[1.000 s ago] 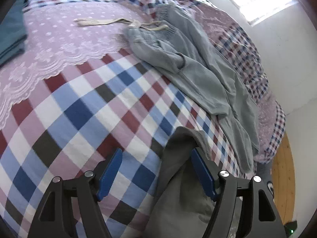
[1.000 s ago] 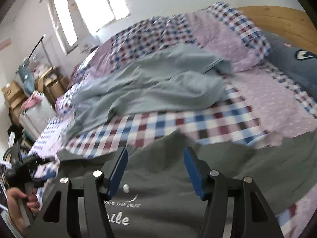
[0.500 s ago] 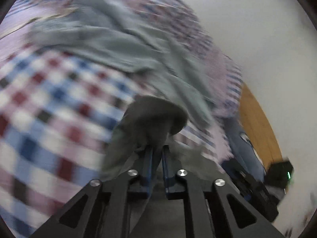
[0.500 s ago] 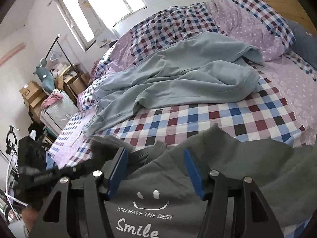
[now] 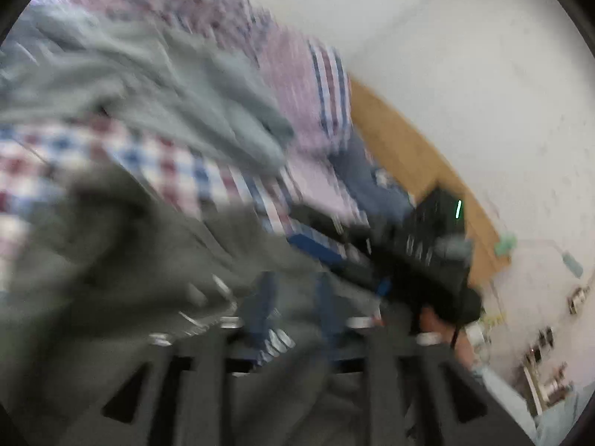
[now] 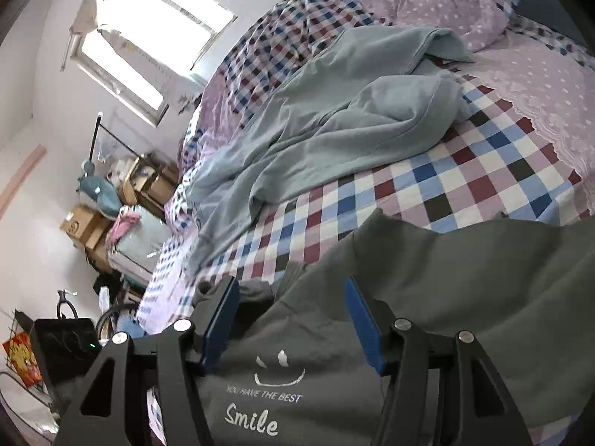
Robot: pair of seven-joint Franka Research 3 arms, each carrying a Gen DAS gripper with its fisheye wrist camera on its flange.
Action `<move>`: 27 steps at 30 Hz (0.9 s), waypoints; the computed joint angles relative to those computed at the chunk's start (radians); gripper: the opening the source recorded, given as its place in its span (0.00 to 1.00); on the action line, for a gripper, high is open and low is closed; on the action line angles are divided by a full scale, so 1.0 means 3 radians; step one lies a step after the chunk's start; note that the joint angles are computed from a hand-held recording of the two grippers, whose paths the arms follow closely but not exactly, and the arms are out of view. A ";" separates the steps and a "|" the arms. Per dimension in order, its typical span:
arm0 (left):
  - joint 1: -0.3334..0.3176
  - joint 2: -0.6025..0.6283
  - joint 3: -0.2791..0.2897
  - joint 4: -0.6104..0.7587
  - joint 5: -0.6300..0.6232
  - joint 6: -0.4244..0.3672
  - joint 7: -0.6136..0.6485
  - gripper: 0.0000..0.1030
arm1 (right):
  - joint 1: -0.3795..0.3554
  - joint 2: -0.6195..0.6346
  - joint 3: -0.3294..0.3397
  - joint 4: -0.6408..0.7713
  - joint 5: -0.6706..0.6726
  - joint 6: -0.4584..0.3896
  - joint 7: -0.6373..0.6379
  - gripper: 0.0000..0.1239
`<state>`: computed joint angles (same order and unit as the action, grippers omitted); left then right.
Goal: Fold clothes
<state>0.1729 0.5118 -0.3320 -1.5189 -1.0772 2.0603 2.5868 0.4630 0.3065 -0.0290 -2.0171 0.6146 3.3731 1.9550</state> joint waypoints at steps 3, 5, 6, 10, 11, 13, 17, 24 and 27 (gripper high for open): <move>0.0081 -0.0056 0.0069 -0.0002 -0.0262 0.0500 0.0063 0.80 | 0.0242 0.0021 -0.0261 0.0035 0.0064 -0.0089 -0.0041 0.51; 0.0074 -0.0003 0.0153 0.0109 -0.0169 0.0745 -0.0083 0.80 | 0.0442 0.0040 -0.0481 0.0054 0.0051 -0.0181 -0.0039 0.51; 0.0061 0.0047 0.0199 0.0193 -0.0027 0.0816 -0.0221 0.80 | 0.0487 0.0046 -0.0534 0.0056 0.0017 -0.0211 -0.0022 0.51; 0.0149 0.0227 0.0274 0.0439 0.0490 0.0690 -0.0606 0.80 | 0.0480 0.0050 -0.0532 0.0057 -0.0166 -0.0268 0.0049 0.51; 0.0169 0.0278 0.0276 0.0501 0.0637 0.0554 -0.0677 0.80 | 0.0462 0.0052 -0.0511 0.0061 -0.0204 -0.0267 0.0069 0.51; 0.0218 0.0338 0.0268 0.0575 0.0907 0.0297 -0.0768 0.78 | 0.0331 0.0058 -0.0359 0.0079 -0.0269 -0.0242 0.0088 0.51; 0.0245 0.0308 0.0219 0.0525 0.1343 -0.0043 -0.0807 0.51 | -0.0344 0.0125 0.0411 0.0194 -0.0441 -0.0169 0.0020 0.51; 0.0339 -0.0064 0.0101 0.0025 0.1013 -0.0120 -0.0327 0.25 | -0.1337 0.0562 0.1673 0.0713 -0.0754 -0.0551 -0.0371 0.51; 0.0304 -0.0134 0.0119 -0.0068 0.0873 -0.0174 -0.0211 0.22 | -0.1214 0.0699 0.1608 0.0957 -0.0732 -0.0861 -0.0499 0.51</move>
